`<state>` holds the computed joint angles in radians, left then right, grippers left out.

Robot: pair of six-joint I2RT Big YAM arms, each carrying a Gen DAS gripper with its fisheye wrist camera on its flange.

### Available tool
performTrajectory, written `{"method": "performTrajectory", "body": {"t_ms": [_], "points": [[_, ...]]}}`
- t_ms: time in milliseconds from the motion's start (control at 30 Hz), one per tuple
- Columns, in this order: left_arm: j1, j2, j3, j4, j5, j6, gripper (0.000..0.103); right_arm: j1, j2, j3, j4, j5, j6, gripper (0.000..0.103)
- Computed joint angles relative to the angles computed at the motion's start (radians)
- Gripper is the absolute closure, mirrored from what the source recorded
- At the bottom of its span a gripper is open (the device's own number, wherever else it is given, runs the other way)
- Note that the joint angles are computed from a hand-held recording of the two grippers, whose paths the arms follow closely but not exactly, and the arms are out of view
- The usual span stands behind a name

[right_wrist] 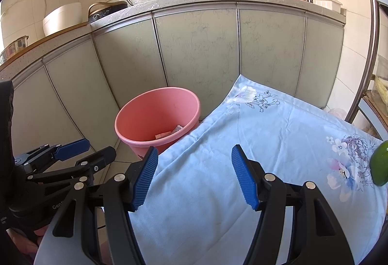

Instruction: Collect trash

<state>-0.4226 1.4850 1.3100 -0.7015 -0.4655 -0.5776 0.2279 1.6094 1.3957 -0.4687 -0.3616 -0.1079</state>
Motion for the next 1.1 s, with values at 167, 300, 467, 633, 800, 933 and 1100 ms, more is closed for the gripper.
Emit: {"method": "performTrajectory", "body": {"t_ms": [167, 300, 467, 633, 800, 933, 1100], "points": [[0.001, 0.002, 0.000, -0.001, 0.004, -0.001, 0.045, 0.000, 0.004, 0.004, -0.005, 0.001, -0.001, 0.039], [0.004, 0.005, 0.000, -0.001, 0.009, -0.001, 0.045, 0.001, 0.008, 0.009, -0.009, 0.001, -0.001, 0.039], [0.006, 0.008, 0.003, -0.006, 0.014, -0.005, 0.045, 0.002, 0.011, 0.010, -0.012, 0.003, -0.003, 0.039], [0.008, 0.011, 0.003, -0.007, 0.019, -0.005, 0.045, 0.001, 0.018, 0.017, -0.019, 0.000, -0.006, 0.039], [0.011, 0.011, 0.003, -0.007, 0.023, -0.008, 0.045, 0.001, 0.022, 0.022, -0.024, -0.001, -0.008, 0.039], [0.013, 0.012, 0.002, -0.006, 0.026, -0.008, 0.045, 0.001, 0.025, 0.023, -0.026, -0.001, -0.011, 0.039], [0.015, 0.018, 0.005, -0.009, 0.031, -0.009, 0.045, 0.002, 0.031, 0.030, -0.031, 0.001, -0.009, 0.039]]}}
